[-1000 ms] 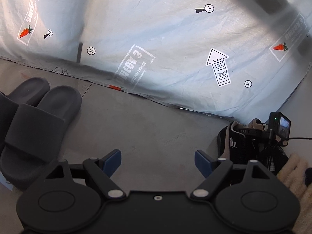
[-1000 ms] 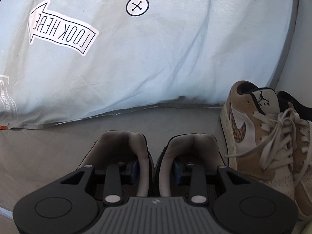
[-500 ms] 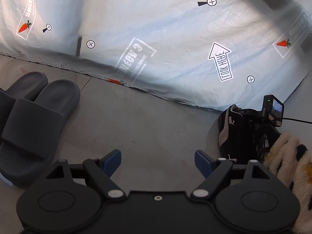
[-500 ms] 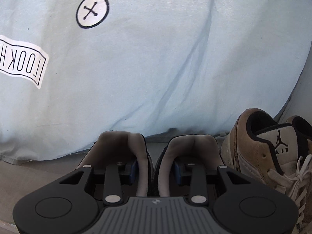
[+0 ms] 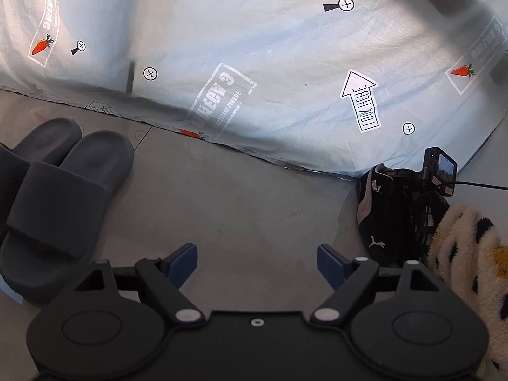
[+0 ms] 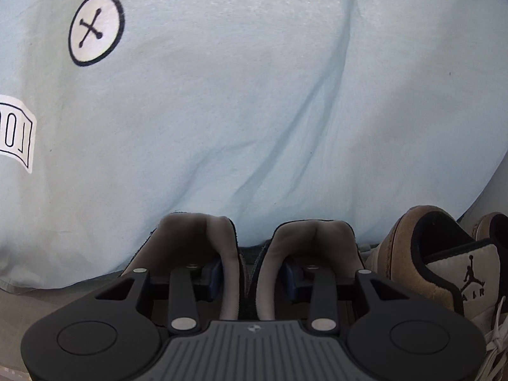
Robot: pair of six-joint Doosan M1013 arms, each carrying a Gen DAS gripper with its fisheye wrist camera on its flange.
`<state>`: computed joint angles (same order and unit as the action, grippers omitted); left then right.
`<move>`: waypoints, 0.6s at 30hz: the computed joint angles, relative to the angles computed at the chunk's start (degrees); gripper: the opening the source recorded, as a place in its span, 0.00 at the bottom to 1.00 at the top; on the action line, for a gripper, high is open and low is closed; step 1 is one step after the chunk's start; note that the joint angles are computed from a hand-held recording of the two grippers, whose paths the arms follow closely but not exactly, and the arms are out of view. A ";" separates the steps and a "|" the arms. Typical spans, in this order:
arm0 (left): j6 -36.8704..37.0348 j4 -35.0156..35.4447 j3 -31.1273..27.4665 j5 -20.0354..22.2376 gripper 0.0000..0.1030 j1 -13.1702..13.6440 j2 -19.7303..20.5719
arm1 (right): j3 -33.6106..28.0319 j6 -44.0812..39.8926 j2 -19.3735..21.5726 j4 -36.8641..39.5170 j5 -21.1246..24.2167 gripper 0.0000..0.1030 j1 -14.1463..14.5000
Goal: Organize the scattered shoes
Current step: 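Set the black sneakers beside the tan sneakers and open the right tool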
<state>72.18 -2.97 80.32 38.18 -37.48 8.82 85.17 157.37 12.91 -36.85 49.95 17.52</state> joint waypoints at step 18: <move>-0.41 -3.54 4.82 -7.63 0.81 0.51 -4.83 | -1.25 -2.47 -3.94 2.95 5.36 0.86 -0.53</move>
